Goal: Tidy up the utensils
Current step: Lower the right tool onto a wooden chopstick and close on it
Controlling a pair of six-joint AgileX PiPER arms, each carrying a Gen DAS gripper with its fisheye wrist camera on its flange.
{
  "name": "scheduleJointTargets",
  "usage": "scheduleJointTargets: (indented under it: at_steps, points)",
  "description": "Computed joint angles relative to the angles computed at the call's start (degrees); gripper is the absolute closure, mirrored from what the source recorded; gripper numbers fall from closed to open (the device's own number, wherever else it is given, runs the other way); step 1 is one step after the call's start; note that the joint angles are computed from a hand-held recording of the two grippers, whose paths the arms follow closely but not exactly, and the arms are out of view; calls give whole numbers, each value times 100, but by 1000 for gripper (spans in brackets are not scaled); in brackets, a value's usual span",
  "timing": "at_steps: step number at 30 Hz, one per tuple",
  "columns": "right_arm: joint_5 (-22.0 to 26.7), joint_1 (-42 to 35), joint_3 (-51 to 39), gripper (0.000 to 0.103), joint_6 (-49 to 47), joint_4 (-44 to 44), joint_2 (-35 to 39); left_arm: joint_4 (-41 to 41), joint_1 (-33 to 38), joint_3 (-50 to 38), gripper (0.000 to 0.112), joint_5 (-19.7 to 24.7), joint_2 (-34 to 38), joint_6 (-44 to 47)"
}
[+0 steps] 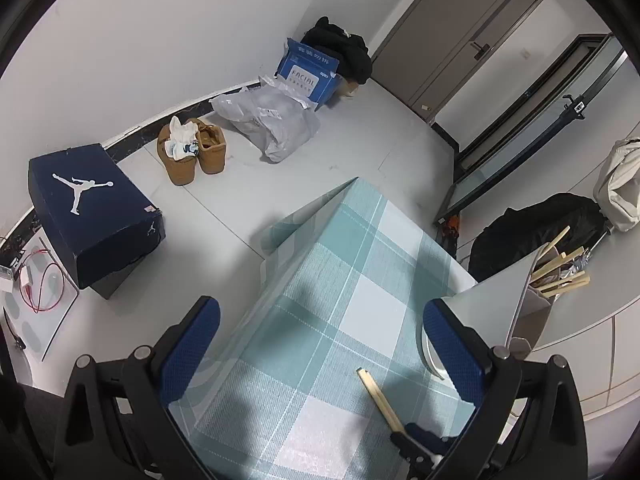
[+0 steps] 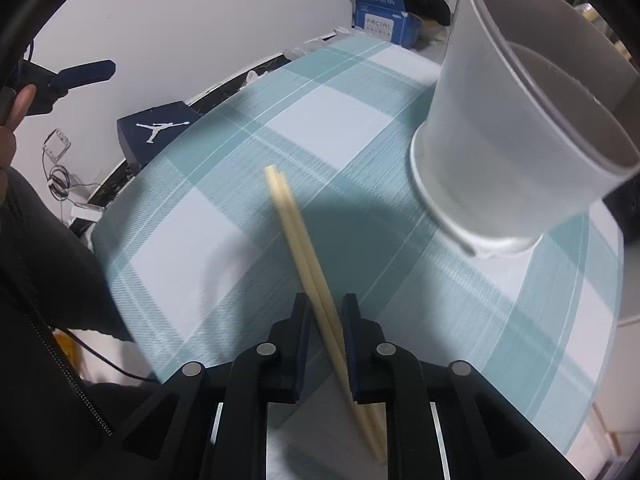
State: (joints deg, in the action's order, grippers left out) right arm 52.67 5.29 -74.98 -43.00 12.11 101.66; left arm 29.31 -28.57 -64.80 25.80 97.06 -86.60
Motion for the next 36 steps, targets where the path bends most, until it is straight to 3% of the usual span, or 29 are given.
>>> scheduleJointTargets:
  at_steps: [6, 11, 26, 30, 36]
  points:
    - [460, -18, -67, 86, 1109, 186, 12, -82, 38, 72, 12, -24, -68, -4]
    - [1042, -18, -343, 86, 1359, 660, 191, -117, 72, 129, 12, -65, -96, -52]
    - [840, 528, -1074, 83, 923, 157, 634, -122, 271, 349, 12, -140, -233, -302]
    - [317, 849, -773, 83, 1097, -386, 469, -231, 349, 419, 12, -224, -251, -290]
    - [388, 786, -848, 86, 1134, -443, 565, -489, 426, 434, 12, -301, -233, -82]
